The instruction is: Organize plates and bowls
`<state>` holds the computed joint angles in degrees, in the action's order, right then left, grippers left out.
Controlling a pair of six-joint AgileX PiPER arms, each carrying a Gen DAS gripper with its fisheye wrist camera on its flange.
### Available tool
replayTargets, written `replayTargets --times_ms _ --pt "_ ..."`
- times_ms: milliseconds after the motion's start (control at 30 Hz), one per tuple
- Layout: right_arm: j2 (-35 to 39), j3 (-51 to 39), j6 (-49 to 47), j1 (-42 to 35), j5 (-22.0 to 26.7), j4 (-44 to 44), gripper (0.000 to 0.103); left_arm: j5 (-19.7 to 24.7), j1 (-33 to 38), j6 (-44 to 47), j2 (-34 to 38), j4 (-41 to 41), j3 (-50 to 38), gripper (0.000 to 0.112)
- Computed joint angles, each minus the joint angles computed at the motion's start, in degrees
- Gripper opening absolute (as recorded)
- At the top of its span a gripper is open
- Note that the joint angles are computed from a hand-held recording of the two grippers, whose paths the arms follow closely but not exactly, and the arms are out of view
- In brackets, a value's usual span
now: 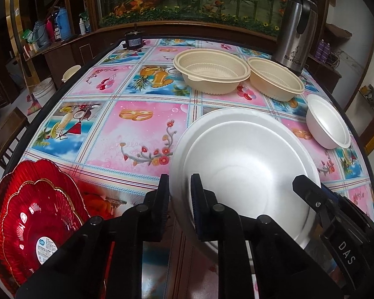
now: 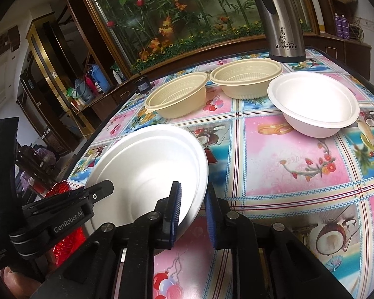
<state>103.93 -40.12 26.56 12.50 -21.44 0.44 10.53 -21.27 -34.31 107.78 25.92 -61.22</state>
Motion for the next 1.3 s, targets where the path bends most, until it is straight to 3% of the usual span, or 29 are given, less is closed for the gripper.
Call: replayTargets --times_ms 567,800,900,1067,1200,1300 --pt "-3.8 4.2 16.7 -1.8 -3.7 -13.2 0.017 -2.1 1.2 3.0 -4.1 -1.9 3.6 0.014" --pt "-7.2 6.4 15.0 0.5 -4.0 -9.3 0.017 -3.2 2.2 8.1 -6.9 -6.7 5.8 0.014" --pt "-8.9 7.0 11.2 2.1 -3.3 -4.7 0.017 -3.7 2.5 9.1 -8.4 -7.6 7.0 0.014" --pt "-11.8 8.2 7.0 4.4 -2.5 0.4 0.017 -4.5 3.7 19.3 -11.5 -17.7 9.2 0.014" --pt "-14.1 9.0 2.3 6.9 -1.7 6.0 0.017 -5.1 4.3 18.7 -14.4 -16.8 11.5 0.015" --pt "-15.7 9.5 -1.7 8.9 -1.5 10.8 0.017 -5.7 5.1 23.3 -16.5 -21.2 13.1 0.015"
